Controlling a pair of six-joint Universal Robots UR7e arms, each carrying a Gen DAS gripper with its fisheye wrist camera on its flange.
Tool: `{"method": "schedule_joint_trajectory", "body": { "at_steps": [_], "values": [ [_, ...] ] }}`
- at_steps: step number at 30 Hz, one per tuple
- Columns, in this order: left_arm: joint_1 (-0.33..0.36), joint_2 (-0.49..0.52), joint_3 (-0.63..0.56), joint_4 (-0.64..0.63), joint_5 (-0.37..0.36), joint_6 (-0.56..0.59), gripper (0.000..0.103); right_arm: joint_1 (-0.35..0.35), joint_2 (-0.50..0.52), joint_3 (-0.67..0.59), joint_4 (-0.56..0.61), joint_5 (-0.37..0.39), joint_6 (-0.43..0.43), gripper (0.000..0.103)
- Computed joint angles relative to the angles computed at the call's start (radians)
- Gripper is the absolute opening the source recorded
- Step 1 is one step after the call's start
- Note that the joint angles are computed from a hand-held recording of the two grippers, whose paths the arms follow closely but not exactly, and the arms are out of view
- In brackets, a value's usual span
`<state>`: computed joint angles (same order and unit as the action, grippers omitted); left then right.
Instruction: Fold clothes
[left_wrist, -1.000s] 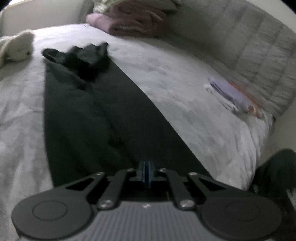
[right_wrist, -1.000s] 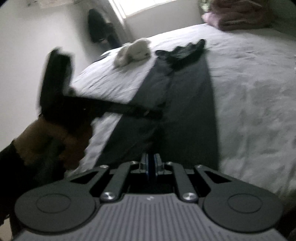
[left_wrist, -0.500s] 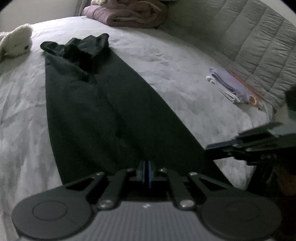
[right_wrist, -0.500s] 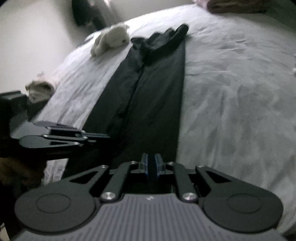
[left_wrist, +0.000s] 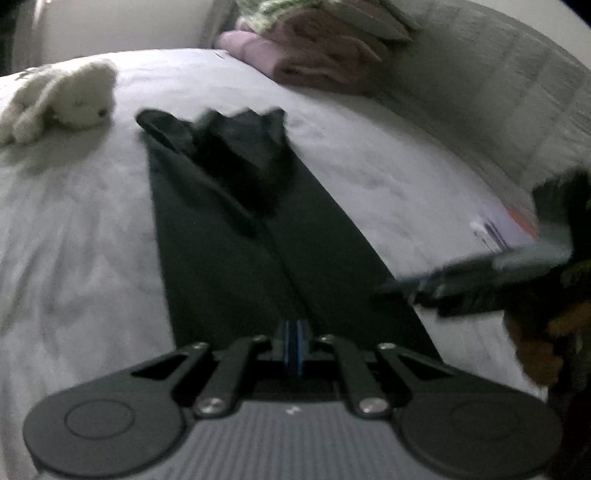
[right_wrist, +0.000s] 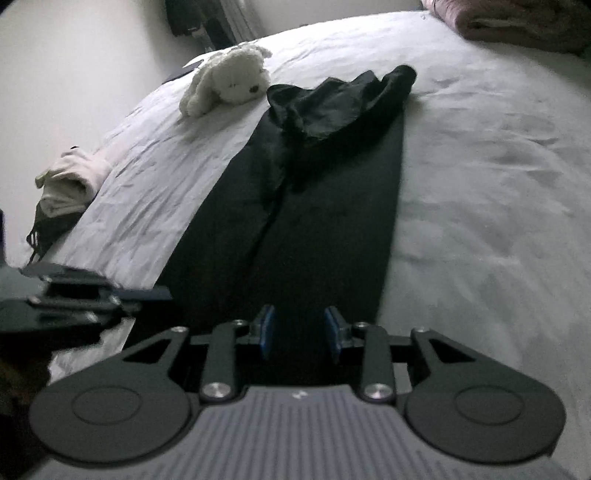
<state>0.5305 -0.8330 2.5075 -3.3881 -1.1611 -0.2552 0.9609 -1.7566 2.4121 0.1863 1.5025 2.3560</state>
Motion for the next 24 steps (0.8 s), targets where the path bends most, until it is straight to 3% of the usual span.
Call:
{"method": "schedule_joint_trajectory", "body": {
  "at_steps": [2,5,9,12,16,20,24],
  "values": [
    [0.028,0.008,-0.044,0.006,0.014,0.030,0.005,0.018,0.066,-0.039,-0.016,0.021,0.005,0.034],
    [0.072,0.033,-0.124,0.017,0.038,0.076,0.007,0.033,0.088,-0.070,-0.020,0.011,-0.016,0.034],
    [0.122,0.091,-0.246,0.017,0.083,0.134,0.013,-0.006,0.117,-0.122,0.021,-0.048,-0.017,0.031],
    [0.154,0.137,-0.336,0.025,0.106,0.156,0.015,0.002,0.132,-0.147,0.015,-0.047,-0.013,0.031],
    [0.192,0.193,-0.427,0.023,0.111,0.167,0.019,0.015,0.161,-0.188,0.017,-0.042,-0.001,0.031],
    [0.230,0.242,-0.500,0.006,0.101,0.147,0.034,0.020,0.192,-0.231,0.007,-0.053,0.031,0.031],
    [0.273,0.278,-0.584,0.022,0.067,0.142,0.040,0.009,0.167,-0.217,-0.040,-0.055,0.100,0.030]
  ]
}}
